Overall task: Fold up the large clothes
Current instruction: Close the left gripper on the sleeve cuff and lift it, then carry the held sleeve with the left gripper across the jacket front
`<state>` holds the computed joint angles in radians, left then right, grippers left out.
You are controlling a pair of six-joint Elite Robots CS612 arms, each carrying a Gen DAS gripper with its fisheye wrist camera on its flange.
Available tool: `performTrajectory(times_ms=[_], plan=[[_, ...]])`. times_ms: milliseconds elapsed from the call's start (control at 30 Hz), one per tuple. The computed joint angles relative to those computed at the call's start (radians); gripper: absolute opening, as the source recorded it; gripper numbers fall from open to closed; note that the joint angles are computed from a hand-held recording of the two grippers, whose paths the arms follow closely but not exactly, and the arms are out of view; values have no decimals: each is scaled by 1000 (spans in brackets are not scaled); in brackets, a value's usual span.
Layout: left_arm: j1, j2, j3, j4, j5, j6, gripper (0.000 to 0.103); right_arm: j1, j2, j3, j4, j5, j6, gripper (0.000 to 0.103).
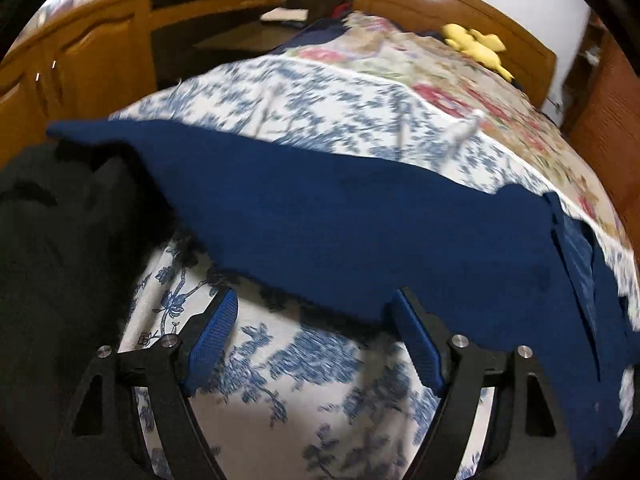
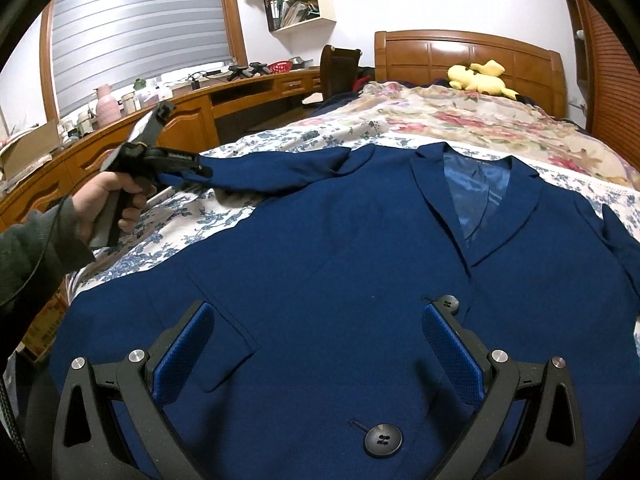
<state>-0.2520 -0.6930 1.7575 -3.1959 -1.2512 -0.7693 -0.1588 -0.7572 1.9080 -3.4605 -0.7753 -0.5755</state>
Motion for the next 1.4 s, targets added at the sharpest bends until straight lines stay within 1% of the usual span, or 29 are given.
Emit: performTrajectory(times_ms=[67, 133, 200, 233, 267, 300, 333, 367, 433, 533, 600, 733, 833, 933, 1000, 1067, 1167, 1233, 1267, 1300, 1333, 1400], plan=[[13, 9, -11, -6, -25, -20, 80, 0, 0, 2, -2, 1, 4, 103], [24, 16, -19, -16, -45, -34, 70, 0, 1, 3, -4, 2, 7, 103], [34, 22, -32, -17, -72, -47, 44, 1, 1, 2, -4, 1, 9, 103], [39, 27, -42, -16, -89, -52, 34, 1, 1, 4, -8, 0, 9, 103], [42, 30, -50, -13, -100, -51, 12, 1, 1, 4, -10, 0, 9, 103], [42, 32, -60, -1, -102, -49, 7, 1, 1, 5, -13, 1, 9, 103], [37, 30, -66, 14, -89, -44, 6, 1, 2, 6, -16, 2, 11, 103], [28, 25, -71, 30, -60, -32, 4, 1, 2, 6, -17, 3, 13, 103], [8, 10, -75, 43, -10, -13, 4, -2, 2, 8, -19, 8, 16, 103], [-18, -13, -73, 25, 27, 21, 3, -8, -6, 13, 2, 21, 5, 103], [-40, -30, -77, 31, 52, 57, 3, -17, -12, 17, 9, 40, 4, 103], [-94, -58, -92, 29, 96, 164, 3, -37, -21, 30, -32, 63, 21, 103], [-130, -73, -107, 32, 101, 230, 3, -56, -22, 35, -75, 83, 54, 103], [-161, -81, -119, 25, 98, 291, 3, -71, -19, 39, -126, 89, 91, 103], [-180, -84, -122, 19, 94, 315, 3, -79, -16, 44, -159, 88, 110, 103], [-198, -85, -122, 34, 103, 327, 3, -84, -12, 51, -187, 86, 121, 103], [-217, -80, -119, 55, 109, 360, 3, -85, -6, 53, -200, 77, 124, 103], [-224, -80, -110, 74, 107, 372, 8, -83, -5, 52, -199, 70, 124, 103], [-224, -81, -103, 76, 99, 370, 20, -82, -5, 53, -200, 68, 124, 103], [-224, -82, -92, 68, 86, 364, 35, -80, -5, 53, -201, 67, 126, 103], [-226, -84, -82, 58, 76, 360, 41, -80, -5, 55, -206, 66, 128, 103], [-230, -89, -61, 38, 57, 356, 43, -81, -8, 58, -207, 68, 131, 103]])
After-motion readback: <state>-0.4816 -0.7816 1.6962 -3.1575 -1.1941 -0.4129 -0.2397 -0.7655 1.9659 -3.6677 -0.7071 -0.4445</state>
